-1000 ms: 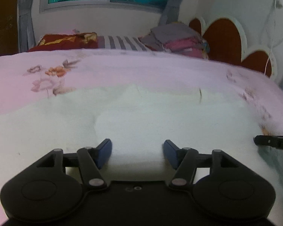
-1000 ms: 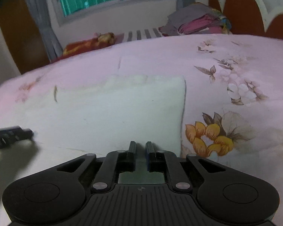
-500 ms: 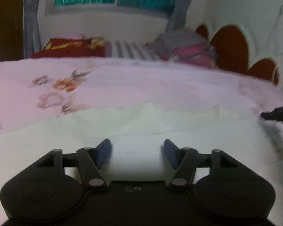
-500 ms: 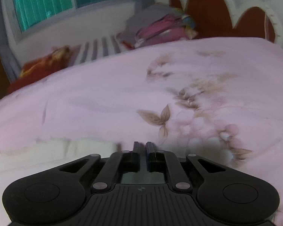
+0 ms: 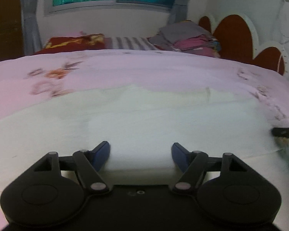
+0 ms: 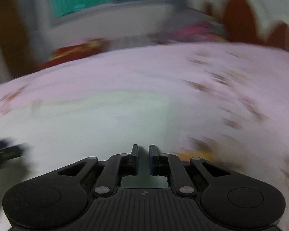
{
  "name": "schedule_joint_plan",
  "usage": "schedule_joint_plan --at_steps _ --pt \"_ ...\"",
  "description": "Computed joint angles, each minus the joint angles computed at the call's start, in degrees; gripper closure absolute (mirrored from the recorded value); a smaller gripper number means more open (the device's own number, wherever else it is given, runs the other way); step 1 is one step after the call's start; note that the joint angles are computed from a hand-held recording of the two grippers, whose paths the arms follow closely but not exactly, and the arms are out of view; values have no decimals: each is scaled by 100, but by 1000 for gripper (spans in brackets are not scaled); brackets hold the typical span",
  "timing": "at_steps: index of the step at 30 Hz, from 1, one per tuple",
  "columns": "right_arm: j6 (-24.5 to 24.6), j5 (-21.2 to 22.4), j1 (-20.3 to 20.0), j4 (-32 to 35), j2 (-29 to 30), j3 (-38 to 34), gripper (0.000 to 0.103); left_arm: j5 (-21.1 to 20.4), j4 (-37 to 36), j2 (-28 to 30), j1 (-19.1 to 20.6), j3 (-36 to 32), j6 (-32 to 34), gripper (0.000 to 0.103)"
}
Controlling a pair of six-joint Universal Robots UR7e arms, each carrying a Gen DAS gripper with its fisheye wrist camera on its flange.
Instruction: Fold small clothes
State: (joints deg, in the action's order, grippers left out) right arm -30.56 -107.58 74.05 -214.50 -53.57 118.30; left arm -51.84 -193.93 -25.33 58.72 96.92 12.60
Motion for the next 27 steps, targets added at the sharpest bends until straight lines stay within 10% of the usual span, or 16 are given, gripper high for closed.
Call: schedule_joint_plan --at_steps 10,16,18,19,20,23,27 --pt "86 272 127 -135 60 467 95 68 -172 -143 -117 368 -98 28" --pt "694 345 26 344 -539 578 94 436 -1579 -896 34 1501 180 15" --pt "656 259 135 313 -517 621 80 739 -1744 -1287 197 1882 -179 26" --pt "613 251 175 198 -467 636 38 889 -1952 -1485 298 2086 -345 34" --pt "591 288 198 -18 -387 668 23 974 -2123 -1641 392 2222 -440 38" --pt "710 532 238 -265 -244 825 26 1283 -2698 -2170 709 2629 -880 44" --pt "880 496 413 -200 -6 749 34 601 -2746 -2931 1443 2875 -2413 54"
